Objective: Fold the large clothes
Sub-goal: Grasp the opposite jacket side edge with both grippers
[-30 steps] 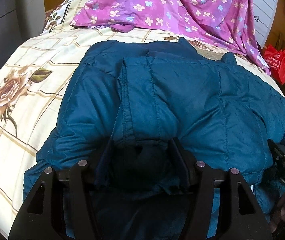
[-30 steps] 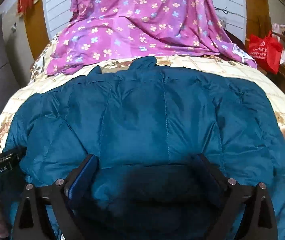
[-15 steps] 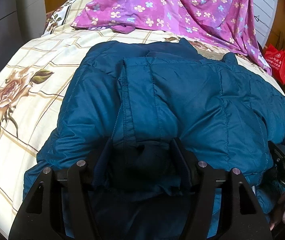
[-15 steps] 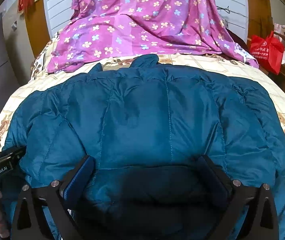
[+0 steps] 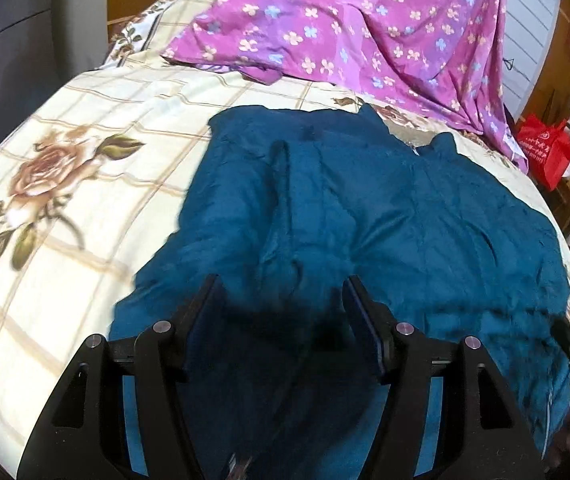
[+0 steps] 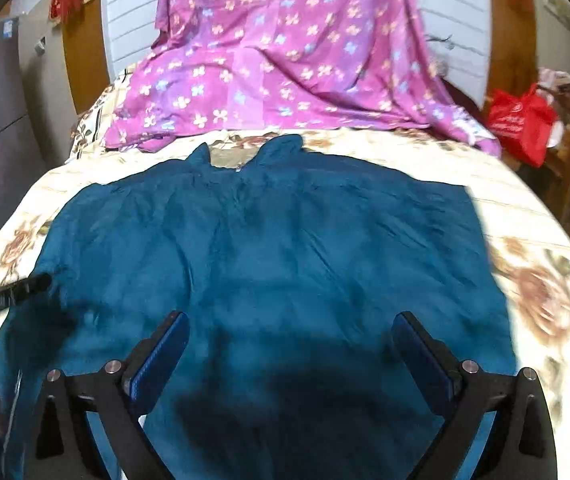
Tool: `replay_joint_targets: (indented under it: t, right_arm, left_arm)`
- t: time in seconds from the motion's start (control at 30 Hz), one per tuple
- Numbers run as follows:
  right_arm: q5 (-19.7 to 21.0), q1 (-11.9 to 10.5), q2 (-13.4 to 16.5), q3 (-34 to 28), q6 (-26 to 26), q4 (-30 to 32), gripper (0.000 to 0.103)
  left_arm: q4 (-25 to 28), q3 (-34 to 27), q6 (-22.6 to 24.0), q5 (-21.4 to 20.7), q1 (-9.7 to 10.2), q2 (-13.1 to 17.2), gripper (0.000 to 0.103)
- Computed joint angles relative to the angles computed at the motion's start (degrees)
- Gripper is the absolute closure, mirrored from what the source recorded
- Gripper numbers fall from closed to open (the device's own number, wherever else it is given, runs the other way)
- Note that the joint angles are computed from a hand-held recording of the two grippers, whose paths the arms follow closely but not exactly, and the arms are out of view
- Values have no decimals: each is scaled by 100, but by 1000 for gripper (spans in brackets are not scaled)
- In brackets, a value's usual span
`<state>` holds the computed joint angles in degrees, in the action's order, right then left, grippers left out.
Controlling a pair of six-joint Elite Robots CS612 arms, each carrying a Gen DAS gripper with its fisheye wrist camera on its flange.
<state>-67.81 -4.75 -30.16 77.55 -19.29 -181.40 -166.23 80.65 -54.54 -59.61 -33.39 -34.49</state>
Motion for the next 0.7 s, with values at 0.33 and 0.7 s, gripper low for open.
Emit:
replay_joint_targets:
  t: [0.33,0.7]
  right_arm:
    - [14,-729,-726,1804,-927,488,2]
    - [1831,-1796,-777,2519,-757,-490,2]
  left_arm:
    - [85,1188,79,-231,-379,-488,41]
    - [-1190,2531,37,891,-851,-944,41]
